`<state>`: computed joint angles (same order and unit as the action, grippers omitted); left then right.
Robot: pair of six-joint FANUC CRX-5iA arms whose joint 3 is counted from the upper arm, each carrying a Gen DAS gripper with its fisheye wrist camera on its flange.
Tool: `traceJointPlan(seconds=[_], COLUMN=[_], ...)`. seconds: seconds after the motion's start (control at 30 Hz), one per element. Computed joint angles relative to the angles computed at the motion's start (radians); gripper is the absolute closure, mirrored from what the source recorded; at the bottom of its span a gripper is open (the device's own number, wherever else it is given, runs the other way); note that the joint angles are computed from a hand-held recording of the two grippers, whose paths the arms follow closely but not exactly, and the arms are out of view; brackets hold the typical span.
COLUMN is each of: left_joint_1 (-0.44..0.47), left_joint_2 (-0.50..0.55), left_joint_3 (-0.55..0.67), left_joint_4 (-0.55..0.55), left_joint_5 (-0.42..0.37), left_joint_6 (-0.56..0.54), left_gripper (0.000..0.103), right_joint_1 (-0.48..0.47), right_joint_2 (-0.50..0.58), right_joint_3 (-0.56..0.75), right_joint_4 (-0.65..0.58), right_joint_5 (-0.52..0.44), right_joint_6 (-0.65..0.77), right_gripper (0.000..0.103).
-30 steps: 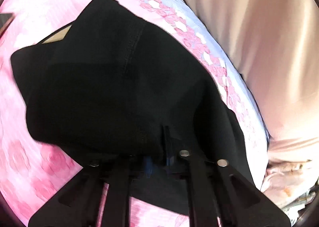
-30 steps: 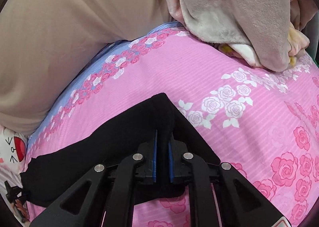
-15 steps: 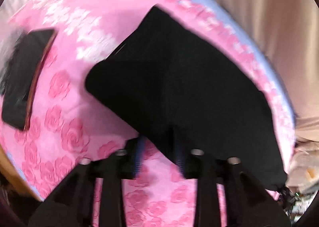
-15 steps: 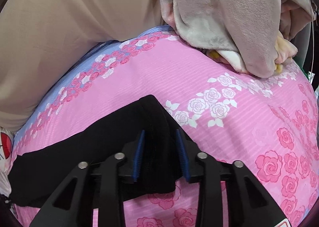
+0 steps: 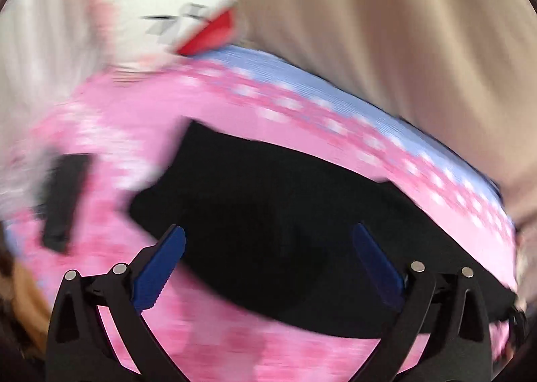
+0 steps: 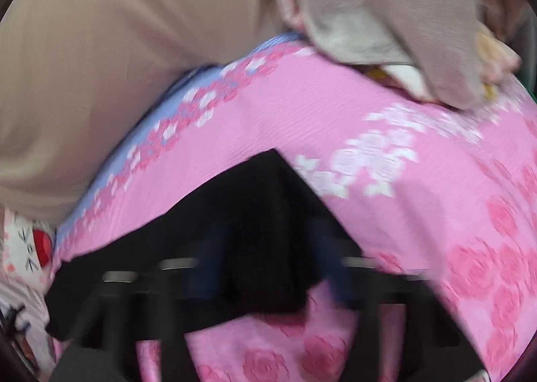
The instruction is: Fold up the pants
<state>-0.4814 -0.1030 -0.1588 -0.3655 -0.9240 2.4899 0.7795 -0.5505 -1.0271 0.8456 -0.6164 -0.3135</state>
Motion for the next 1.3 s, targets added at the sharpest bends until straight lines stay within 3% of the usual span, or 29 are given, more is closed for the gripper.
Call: traceJointPlan(seconds=[0.1,0.17,0.23,0.3,0.33,0.4,0.5,0.57,0.63,0.67,0.7,0.73,0.87,0.9,1.0,1.13,1.2,1.3], left_joint_1=[-0.024,-0.050,-0.068,-0.085,-0.086,-0.089,-0.117,-0.128,-0.131,-0.130,-0.127,-0.122,-0.100,-0.093,-0.067,-0.010,0.031,0.105], left_joint_2=[0.085,0.125,0.175,0.212,0.227,0.265,0.317,0.345,0.359,0.365,0.362,0.357,0.326,0.315,0.266,0.193,0.156,0.097], left_joint_3=[0.045,0.065,0.080,0.091,0.092,0.105,0.161,0.196,0.217,0.231,0.234,0.235,0.238,0.231,0.190,0.098,0.039,-0.068], left_joint_4=[0.118,0.154,0.181,0.206,0.220,0.234,0.188,0.159,0.141,0.131,0.123,0.111,0.016,-0.006,-0.071,-0.084,-0.058,0.044], left_joint_5=[0.058,0.074,0.076,0.064,0.051,0.028,-0.035,-0.062,-0.071,-0.077,-0.077,-0.073,-0.107,-0.119,-0.157,-0.146,-0.119,-0.019], left_joint_6=[-0.107,-0.157,-0.203,-0.228,-0.239,-0.250,-0.213,-0.196,-0.179,-0.167,-0.157,-0.144,-0.036,-0.010,0.057,0.093,0.064,-0.056], left_gripper=[0.005,0.005,0.005,0.005,0.005,0.005,0.005,0.005,0.005,0.005,0.005,0.005,0.005,0.005,0.005,0.005,0.005,0.005], right_joint_1=[0.039,0.108,0.153,0.083,0.046,0.047,0.165,0.229,0.266,0.278,0.268,0.245,0.175,0.164,0.191,0.220,0.203,0.169], right_joint_2=[-0.070,-0.114,-0.087,-0.051,0.003,0.013,-0.131,-0.134,-0.087,-0.059,-0.016,0.036,0.251,0.320,0.524,0.801,0.925,1.125], right_joint_3=[0.028,0.055,0.095,0.110,0.114,0.067,-0.034,-0.032,-0.002,0.013,0.032,0.053,0.173,0.233,0.470,0.886,1.096,1.410], right_joint_4=[0.225,0.297,0.161,-0.074,-0.160,-0.195,-0.071,-0.024,0.026,0.049,0.075,0.109,0.165,0.121,-0.209,-0.667,-0.854,-0.975], right_joint_5=[-0.034,-0.139,-0.290,-0.301,-0.354,-0.422,-0.450,-0.467,-0.434,-0.401,-0.345,-0.250,0.099,0.184,0.300,0.217,0.124,-0.044], right_joint_6=[0.031,0.141,0.326,0.451,0.454,0.345,0.089,0.032,0.040,0.042,0.045,0.055,0.145,0.224,0.613,1.137,1.355,1.478], right_gripper=[0.099,0.099,0.097,0.092,0.092,0.089,0.083,0.081,0.076,0.062,0.055,0.051,0.051,0.051,0.051,0.051,0.051,0.051])
